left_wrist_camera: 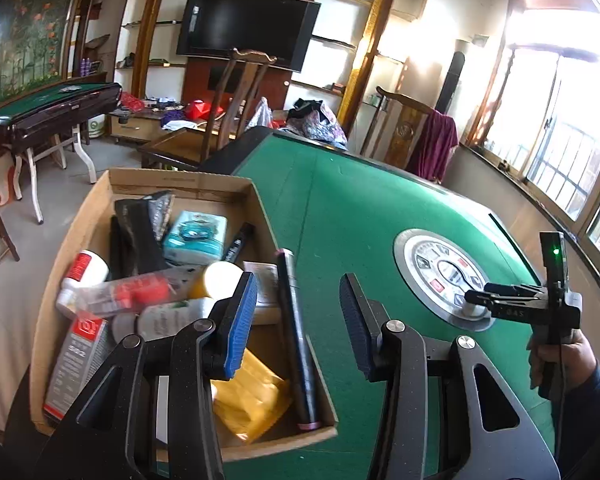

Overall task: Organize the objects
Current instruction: 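Grasp the white green-label bottle on the table dial with the right tool, then carry the bottle over the tray and open the right tool to drop it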

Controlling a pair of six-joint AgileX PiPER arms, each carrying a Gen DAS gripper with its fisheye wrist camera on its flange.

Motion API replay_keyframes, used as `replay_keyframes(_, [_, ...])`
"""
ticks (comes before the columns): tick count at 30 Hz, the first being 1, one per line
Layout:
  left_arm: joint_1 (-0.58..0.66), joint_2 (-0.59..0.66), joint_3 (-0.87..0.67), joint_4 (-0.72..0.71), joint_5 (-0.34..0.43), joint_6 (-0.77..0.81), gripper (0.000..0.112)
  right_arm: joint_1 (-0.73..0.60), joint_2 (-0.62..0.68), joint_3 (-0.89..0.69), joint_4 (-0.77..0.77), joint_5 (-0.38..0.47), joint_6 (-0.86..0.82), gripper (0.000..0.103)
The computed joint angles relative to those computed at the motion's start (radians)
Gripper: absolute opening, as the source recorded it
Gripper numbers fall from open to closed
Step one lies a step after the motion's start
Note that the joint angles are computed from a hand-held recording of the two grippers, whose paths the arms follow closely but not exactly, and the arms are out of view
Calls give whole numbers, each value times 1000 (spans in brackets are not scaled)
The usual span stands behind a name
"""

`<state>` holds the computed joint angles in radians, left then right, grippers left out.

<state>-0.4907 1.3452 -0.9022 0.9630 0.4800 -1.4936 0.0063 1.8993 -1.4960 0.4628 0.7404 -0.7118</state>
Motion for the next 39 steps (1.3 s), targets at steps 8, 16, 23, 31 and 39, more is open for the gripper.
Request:
replay_keyframes(8, [-29, 24, -21, -12, 7, 14, 43, 16, -82, 163, -88, -75, -6, 45])
replay_keyframes(16, [0, -24, 1, -22, 34, 27, 43, 53, -171, 227, 152, -30, -77, 33])
replay_keyframes(23, [98, -110, 62, -74, 39, 78, 43, 341, -175, 142, 237, -13, -5, 33])
replay_keyframes(31, [196, -184, 147, -127, 15, 136, 43, 599, 2, -69, 70, -58, 220, 34])
replay_keyframes(39, [209, -212, 197, -68, 25, 66, 44, 661, -85, 54, 13, -212, 210, 50])
